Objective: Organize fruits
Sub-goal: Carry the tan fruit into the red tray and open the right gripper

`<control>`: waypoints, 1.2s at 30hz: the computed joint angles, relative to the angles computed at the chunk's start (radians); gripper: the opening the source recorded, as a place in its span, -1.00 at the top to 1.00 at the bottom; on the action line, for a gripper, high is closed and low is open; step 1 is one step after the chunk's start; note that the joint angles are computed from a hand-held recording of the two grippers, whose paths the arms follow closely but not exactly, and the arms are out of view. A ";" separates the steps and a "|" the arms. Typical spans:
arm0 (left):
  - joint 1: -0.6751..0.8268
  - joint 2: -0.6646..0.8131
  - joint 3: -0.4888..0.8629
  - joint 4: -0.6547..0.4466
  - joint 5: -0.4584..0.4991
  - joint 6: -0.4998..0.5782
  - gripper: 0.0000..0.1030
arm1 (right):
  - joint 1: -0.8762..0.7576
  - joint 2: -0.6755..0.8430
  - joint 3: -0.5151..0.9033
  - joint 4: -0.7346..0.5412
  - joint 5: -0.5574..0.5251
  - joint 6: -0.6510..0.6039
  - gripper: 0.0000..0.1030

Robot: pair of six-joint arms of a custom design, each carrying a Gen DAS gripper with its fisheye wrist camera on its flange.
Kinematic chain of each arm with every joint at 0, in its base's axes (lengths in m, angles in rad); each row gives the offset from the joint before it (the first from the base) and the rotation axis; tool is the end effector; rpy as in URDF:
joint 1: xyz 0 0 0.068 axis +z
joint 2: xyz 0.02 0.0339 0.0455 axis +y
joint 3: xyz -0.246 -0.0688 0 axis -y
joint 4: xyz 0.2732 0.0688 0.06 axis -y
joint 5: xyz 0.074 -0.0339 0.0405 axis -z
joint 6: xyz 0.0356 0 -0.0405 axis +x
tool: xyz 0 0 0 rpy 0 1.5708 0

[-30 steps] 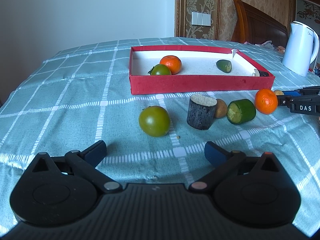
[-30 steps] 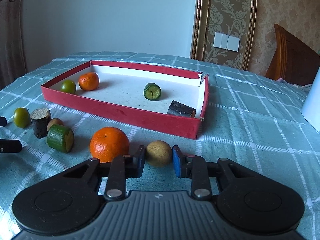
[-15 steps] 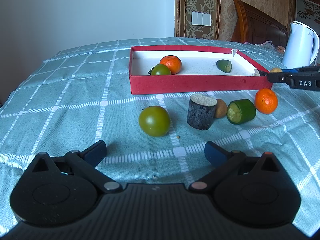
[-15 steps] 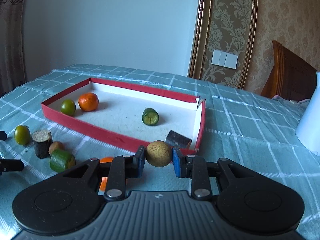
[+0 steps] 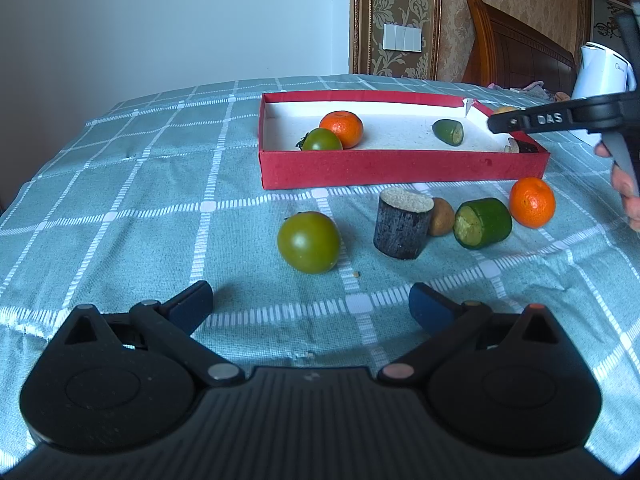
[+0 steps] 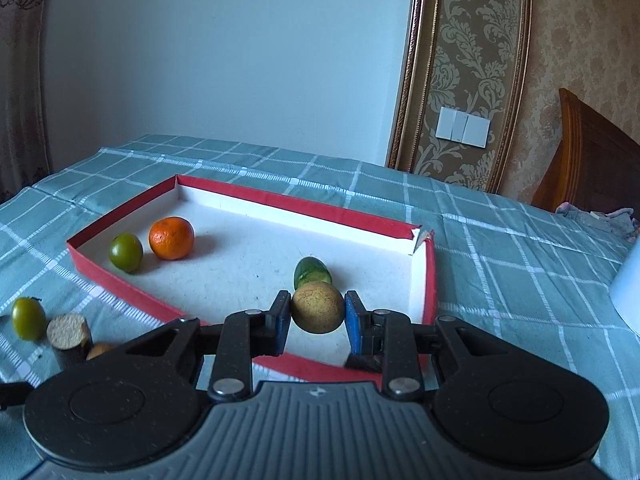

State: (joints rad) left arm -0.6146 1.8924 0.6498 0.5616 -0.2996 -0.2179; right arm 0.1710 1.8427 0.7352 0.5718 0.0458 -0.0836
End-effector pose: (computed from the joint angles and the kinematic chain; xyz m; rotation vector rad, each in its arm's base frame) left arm 0.2728 -0.1797 0.0396 0.2800 2.2012 -0.1211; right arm 0.3511 0.0590 0.0770 -0.2401 2.0921 0.0042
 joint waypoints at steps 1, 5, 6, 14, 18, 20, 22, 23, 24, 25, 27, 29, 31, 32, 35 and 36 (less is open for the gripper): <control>0.000 0.000 0.001 -0.001 0.000 0.000 -1.00 | 0.003 0.019 0.027 -0.017 0.000 -0.001 0.45; 0.000 0.000 0.000 0.000 0.000 0.000 -1.00 | 0.021 0.103 0.129 -0.071 0.024 -0.002 0.45; 0.000 0.000 0.001 0.000 0.000 0.000 -1.00 | 0.025 0.121 0.149 -0.084 0.025 0.000 0.45; 0.000 -0.001 0.000 -0.001 0.000 0.000 -1.00 | 0.056 0.205 0.263 -0.147 0.025 -0.003 0.45; 0.000 -0.002 0.000 -0.002 0.000 0.000 -1.00 | 0.070 0.234 0.323 -0.187 0.024 -0.019 0.45; 0.000 -0.002 0.000 -0.002 0.000 0.000 -1.00 | 0.077 0.245 0.350 -0.213 0.027 -0.024 0.45; 0.000 -0.002 0.000 -0.002 0.000 0.000 -1.00 | 0.077 0.255 0.363 -0.225 0.020 -0.031 0.45; 0.000 -0.002 -0.001 -0.001 0.000 0.000 -1.00 | 0.076 0.260 0.372 -0.239 0.012 -0.038 0.45; 0.000 -0.002 0.000 -0.002 0.000 0.000 -1.00 | 0.075 0.265 0.377 -0.248 0.011 -0.040 0.45; 0.000 -0.002 0.000 -0.002 0.000 0.000 -1.00 | 0.073 0.271 0.380 -0.250 0.014 -0.041 0.45; -0.001 -0.002 0.000 -0.002 -0.001 0.000 -1.00 | 0.067 0.270 0.380 -0.253 0.006 -0.036 0.45; -0.001 -0.002 0.000 -0.002 -0.001 0.000 -1.00 | 0.067 0.271 0.381 -0.256 0.011 -0.043 0.45; -0.001 -0.002 -0.001 -0.001 -0.001 0.000 -1.00 | 0.066 0.269 0.381 -0.259 0.012 -0.045 0.45; -0.001 -0.002 -0.001 -0.001 -0.001 0.000 -1.00 | 0.066 0.268 0.382 -0.263 0.011 -0.045 0.45; -0.001 -0.002 -0.001 -0.001 -0.001 0.000 -1.00 | 0.067 0.267 0.379 -0.259 0.015 -0.052 0.45; -0.001 -0.002 -0.001 -0.001 -0.001 0.000 -1.00 | 0.068 0.266 0.378 -0.258 0.018 -0.054 0.45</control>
